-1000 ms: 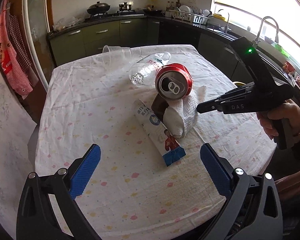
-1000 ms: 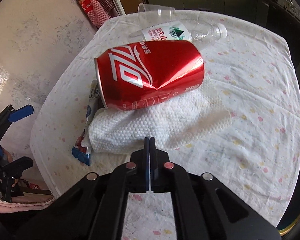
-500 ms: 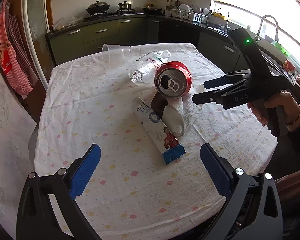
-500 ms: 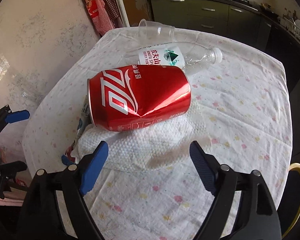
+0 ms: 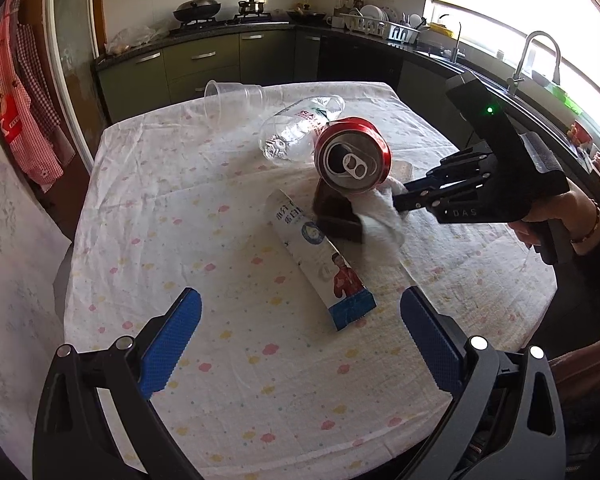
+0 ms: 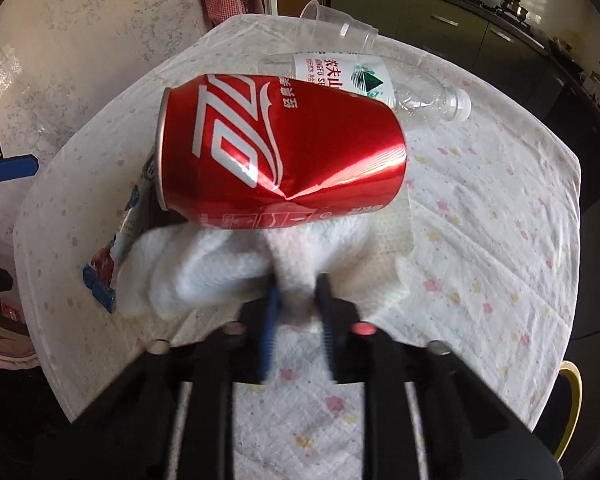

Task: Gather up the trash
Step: 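Carry the white tissue to the bin and open the right gripper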

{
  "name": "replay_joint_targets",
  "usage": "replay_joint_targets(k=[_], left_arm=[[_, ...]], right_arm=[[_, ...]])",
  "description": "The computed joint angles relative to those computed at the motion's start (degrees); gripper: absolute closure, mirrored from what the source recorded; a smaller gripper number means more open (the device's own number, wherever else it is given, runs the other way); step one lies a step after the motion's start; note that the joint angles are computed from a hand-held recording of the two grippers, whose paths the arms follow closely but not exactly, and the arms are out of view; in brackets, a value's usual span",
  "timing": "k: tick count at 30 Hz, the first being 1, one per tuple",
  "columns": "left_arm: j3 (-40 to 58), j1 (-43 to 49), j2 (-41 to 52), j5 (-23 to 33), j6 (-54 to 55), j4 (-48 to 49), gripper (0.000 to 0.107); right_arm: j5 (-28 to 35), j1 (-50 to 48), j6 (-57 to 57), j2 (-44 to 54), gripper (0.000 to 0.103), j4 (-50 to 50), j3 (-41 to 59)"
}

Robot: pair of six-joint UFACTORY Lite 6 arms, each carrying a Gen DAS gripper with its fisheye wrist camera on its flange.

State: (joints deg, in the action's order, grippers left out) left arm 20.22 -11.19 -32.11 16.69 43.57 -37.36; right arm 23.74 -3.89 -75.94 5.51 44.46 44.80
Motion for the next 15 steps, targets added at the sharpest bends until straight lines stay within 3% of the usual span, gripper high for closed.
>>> replay_joint_targets(k=[4, 15], left_arm=[[-0.1, 0.2, -0.2, 0.1, 0.0, 0.1, 0.009], [-0.4, -1.1, -1.5, 0.1, -4.3, 3.7, 0.009]], right_arm=[[0.1, -0.2, -1.7, -2.7, 0.098, 2.1, -2.3], [22.9, -15.1, -5.3, -18.3, 0.099, 5.3, -3.4]])
